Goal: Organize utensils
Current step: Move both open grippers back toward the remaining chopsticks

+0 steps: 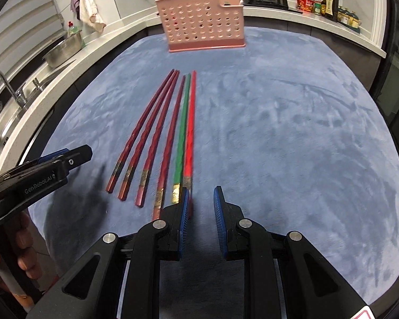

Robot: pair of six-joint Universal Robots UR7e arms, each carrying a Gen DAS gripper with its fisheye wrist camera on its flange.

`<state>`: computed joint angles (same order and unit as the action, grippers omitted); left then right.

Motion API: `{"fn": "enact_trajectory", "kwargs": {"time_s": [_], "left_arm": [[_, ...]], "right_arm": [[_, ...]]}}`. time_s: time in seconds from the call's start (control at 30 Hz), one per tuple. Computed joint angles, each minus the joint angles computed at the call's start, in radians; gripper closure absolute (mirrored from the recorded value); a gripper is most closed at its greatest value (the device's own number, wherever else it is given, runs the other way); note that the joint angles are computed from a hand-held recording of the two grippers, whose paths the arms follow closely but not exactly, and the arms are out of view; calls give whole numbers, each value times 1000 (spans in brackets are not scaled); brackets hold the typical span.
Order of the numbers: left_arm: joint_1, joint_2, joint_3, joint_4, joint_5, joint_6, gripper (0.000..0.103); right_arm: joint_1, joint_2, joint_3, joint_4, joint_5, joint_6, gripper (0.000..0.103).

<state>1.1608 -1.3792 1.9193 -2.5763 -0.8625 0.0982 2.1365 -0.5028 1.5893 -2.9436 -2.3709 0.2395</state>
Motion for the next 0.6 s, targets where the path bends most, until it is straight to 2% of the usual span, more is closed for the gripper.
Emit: {"fn": "enact_trajectory", "kwargs": {"time_s": [0.27, 0.6], "left_arm": [[3, -5, 11, 9, -11, 1, 56], [-1, -4, 15, 14, -26, 8, 56]], "right_arm": [[-7, 15, -16, 27, 7, 6, 83], [-20, 12, -8, 6, 27, 10, 83]]}}
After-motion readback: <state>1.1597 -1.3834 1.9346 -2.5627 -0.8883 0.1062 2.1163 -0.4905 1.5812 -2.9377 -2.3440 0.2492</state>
